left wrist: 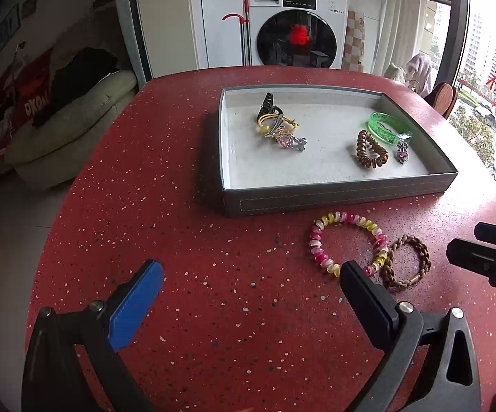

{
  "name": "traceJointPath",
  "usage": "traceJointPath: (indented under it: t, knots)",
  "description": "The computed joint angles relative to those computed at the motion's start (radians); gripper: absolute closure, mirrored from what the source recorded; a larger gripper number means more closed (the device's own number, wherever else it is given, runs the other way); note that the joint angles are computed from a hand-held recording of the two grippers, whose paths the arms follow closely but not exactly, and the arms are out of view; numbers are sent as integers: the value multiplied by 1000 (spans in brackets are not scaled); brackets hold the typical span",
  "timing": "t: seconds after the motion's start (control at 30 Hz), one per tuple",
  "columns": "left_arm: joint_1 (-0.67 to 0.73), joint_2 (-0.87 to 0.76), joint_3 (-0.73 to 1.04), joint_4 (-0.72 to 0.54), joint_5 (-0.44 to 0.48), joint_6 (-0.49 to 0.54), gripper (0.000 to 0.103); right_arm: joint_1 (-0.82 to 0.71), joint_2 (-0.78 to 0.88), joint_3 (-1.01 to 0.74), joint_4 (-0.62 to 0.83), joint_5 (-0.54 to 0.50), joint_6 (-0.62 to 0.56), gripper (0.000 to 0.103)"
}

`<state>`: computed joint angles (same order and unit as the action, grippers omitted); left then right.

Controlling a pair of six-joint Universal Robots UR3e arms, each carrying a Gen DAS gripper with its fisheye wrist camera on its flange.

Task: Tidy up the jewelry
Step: 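Withdraw both open tools from the tray toward the two bracelets, then grasp the pink-yellow beaded bracelet with the left tool while the right grasps the braided bracelet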

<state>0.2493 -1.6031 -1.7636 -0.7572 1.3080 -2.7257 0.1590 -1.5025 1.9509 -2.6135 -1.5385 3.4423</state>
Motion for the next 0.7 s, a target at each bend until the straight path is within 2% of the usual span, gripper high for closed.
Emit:
traceJointPath:
  t: [0.1, 0.2, 0.43, 0.47, 0.53, 0.63, 0.7]
  knots:
    - [-12, -31, 21, -20, 16, -18, 0, 19, 15, -1, 22, -24, -1, 14]
    - [-16, -59, 49, -51, -6, -27, 0, 26, 27, -4, 23, -29, -10, 15]
    - [-74, -123, 104, -50, 18, -50, 0, 60, 79, -43, 26, -63, -37, 15]
    - [-81, -129, 110, -48, 20, -50, 0, 61, 88, -50, 26, -63, -43, 17]
    - [-100, -148, 131, -57, 37, -51, 7, 68, 103, -58, 23, -71, -53, 24]
    - [-117, -173, 152, -58, 50, -67, 7, 76, 122, -69, 23, -74, -63, 32]
    - [-125, -183, 159, -57, 56, -68, 12, 82, 136, -77, 18, -77, -71, 37]
